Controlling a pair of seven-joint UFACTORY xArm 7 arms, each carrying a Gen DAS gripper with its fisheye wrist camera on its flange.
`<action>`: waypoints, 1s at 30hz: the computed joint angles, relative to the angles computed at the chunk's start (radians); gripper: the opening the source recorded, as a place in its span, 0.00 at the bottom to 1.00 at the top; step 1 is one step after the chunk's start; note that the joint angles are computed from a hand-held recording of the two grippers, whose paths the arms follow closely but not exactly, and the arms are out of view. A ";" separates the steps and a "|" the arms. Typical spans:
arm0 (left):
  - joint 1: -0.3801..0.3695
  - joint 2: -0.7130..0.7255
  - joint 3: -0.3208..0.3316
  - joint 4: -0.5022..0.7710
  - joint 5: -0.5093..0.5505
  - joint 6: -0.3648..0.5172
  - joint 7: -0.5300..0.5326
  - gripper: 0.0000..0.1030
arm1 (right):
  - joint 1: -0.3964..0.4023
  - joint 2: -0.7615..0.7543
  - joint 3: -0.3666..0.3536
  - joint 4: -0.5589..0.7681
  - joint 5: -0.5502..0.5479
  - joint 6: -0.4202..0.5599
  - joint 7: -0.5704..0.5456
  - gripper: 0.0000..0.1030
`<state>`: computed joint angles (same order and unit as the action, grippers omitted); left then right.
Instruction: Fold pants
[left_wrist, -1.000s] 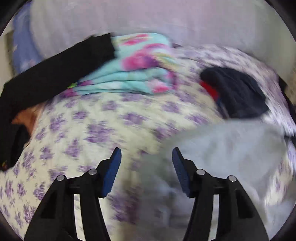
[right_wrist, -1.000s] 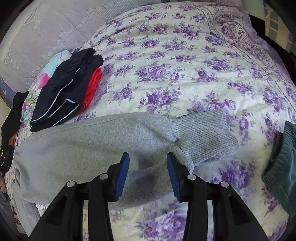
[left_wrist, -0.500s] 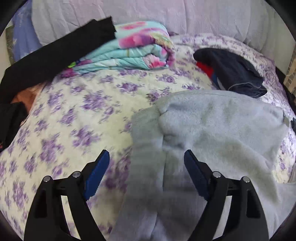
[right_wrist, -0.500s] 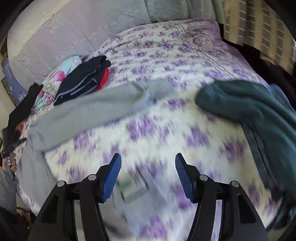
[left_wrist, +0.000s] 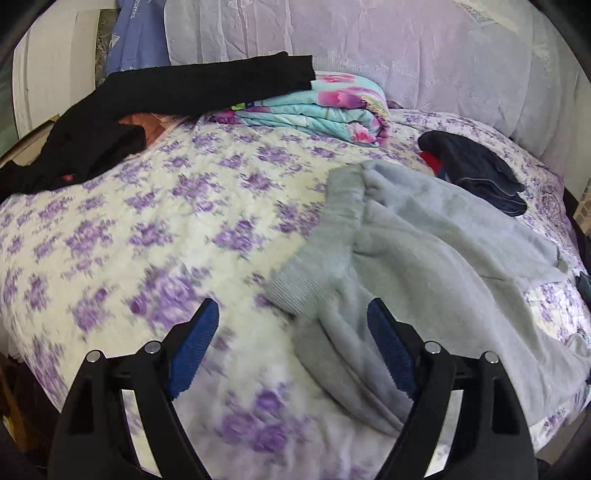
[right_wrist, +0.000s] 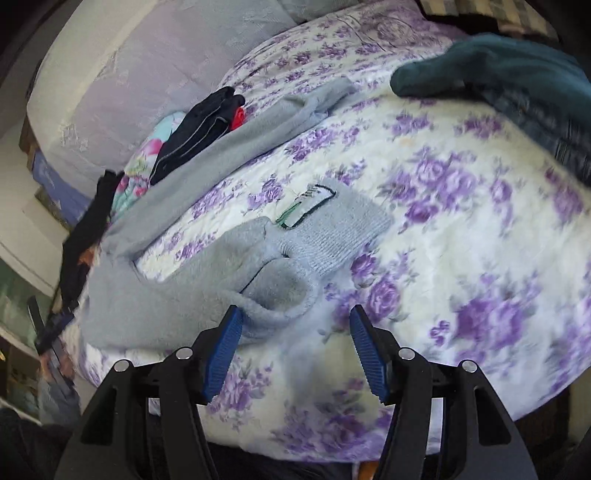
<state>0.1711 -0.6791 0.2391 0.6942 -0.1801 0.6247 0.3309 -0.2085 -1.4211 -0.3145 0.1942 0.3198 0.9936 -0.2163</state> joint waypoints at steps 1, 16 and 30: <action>0.010 -0.016 -0.021 -0.017 0.011 0.000 -0.014 0.78 | 0.003 -0.004 -0.007 -0.007 0.020 -0.016 0.010 0.49; 0.018 -0.146 -0.187 -0.162 0.225 -0.218 -0.119 0.84 | 0.060 -0.096 -0.021 0.141 0.086 0.069 0.130 0.09; 0.020 -0.118 -0.174 -0.147 0.241 -0.235 -0.154 0.85 | 0.220 0.479 0.181 0.290 -0.110 -0.351 0.023 0.26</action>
